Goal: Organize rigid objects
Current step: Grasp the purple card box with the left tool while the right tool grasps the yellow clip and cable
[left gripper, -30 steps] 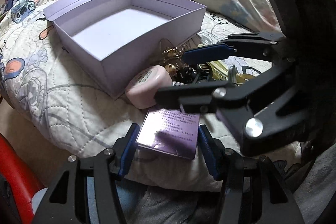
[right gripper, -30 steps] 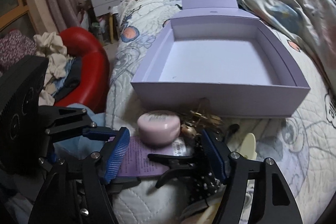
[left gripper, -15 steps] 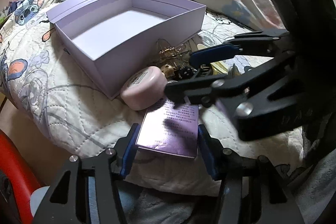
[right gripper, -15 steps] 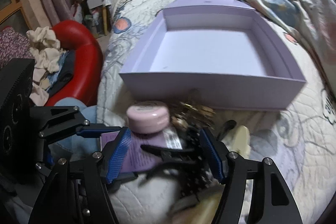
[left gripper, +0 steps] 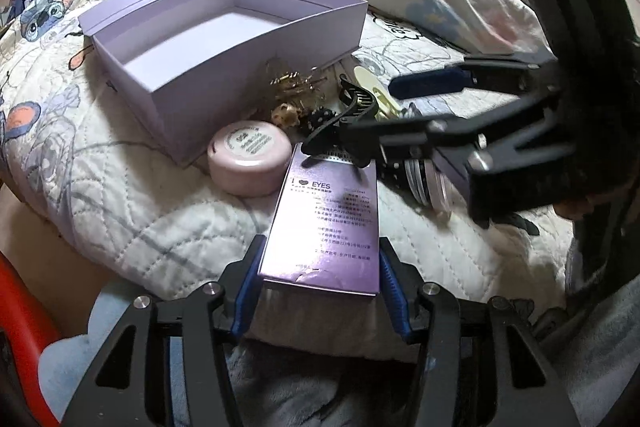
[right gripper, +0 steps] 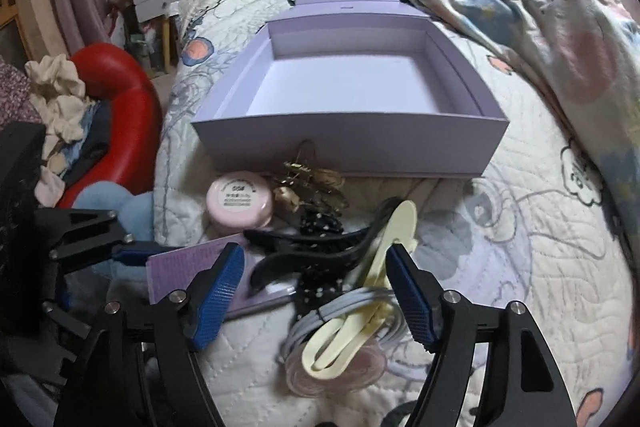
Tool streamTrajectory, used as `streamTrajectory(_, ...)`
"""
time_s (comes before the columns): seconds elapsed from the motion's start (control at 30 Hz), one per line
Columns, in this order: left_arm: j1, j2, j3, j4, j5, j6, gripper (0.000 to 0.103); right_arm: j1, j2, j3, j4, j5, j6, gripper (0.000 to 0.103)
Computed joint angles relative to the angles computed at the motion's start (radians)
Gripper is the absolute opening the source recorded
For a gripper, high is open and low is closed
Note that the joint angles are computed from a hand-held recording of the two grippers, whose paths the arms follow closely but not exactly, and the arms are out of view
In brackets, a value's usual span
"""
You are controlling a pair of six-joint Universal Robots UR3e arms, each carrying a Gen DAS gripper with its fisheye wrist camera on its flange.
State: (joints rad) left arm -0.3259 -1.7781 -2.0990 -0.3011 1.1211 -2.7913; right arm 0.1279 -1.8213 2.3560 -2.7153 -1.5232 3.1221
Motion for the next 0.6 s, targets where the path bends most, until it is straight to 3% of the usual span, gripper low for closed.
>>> streamTrajectory(0.13,-0.027,-0.023,0.049,-0.016,0.026,-0.022,0.053,-0.05,-0.05,0.045,-0.012,0.023,0.035,0.074)
streamTrajectory(0.3,-0.014,-0.048,0.086,-0.057,-0.005,-0.048,0.054,-0.206,-0.177,0.118,0.034,0.143,0.034,0.07)
streamTrajectory(0.5,-0.032,-0.081,0.127,-0.059,0.011,-0.067,0.055,-0.237,-0.105,0.092,0.02,0.16,0.025,0.056)
streamTrajectory(0.6,-0.036,-0.085,0.13,-0.056,0.017,-0.069,0.055,-0.295,-0.077,0.085,0.044,0.224,0.016,0.051)
